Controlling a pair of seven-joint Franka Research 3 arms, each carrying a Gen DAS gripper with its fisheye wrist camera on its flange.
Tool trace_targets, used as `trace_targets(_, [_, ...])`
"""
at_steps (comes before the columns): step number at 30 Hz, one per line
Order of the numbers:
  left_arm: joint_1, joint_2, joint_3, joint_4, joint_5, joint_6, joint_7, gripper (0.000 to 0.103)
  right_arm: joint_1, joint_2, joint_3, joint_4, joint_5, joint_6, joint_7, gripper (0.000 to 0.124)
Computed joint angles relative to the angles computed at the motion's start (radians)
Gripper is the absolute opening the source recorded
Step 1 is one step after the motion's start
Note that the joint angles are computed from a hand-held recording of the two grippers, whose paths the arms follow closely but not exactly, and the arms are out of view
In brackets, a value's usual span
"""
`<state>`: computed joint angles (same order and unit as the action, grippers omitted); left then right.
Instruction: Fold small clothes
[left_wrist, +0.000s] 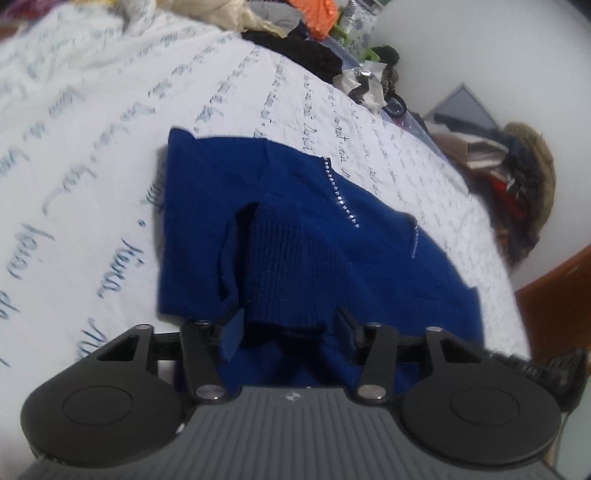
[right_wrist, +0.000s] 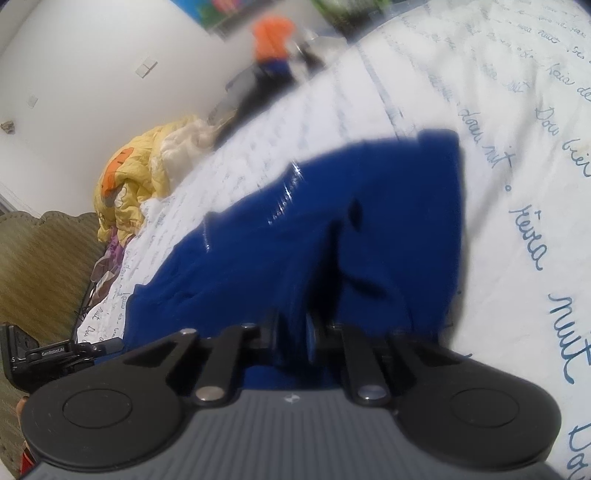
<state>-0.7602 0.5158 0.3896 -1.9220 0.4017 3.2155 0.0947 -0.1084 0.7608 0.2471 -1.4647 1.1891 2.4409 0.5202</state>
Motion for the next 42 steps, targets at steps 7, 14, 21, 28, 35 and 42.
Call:
trace_targets(7, [-0.115,0.041,0.128,0.028,-0.044,-0.016,-0.067,0.006,-0.021,0.006,0.014,0.011,0.035,-0.026,-0.008,0.009])
trace_targets(14, [0.001,0.129,0.076,0.275,0.013,-0.145,-0.076,0.006,-0.003,0.105,0.033,0.194,0.074,-0.008,0.095,0.008])
trace_targets(21, [-0.127,0.186,0.252,0.374,0.169,-0.399,-0.311,0.092,0.114,0.178,-0.046,0.334,-0.128,0.207,0.312,0.042])
trace_targets(28, [-0.277,-0.001,0.285,0.101,0.522,-0.356,-0.307,0.085,-0.062,-0.020,0.121,-0.021,0.097,0.353,-0.267,0.081])
trace_targets(35, [-0.314,-0.062,0.258,-0.025,0.781,-0.253,-0.444,0.073,-0.056,-0.175,0.026,-0.279,0.127,0.234,-0.364,0.080])
trace_targets(42, [-0.242,-0.072,0.168,-0.052,0.833,-0.291,-0.487,0.012,0.019,-0.235,-0.017,-0.371,0.260,0.278,-0.566,0.012])
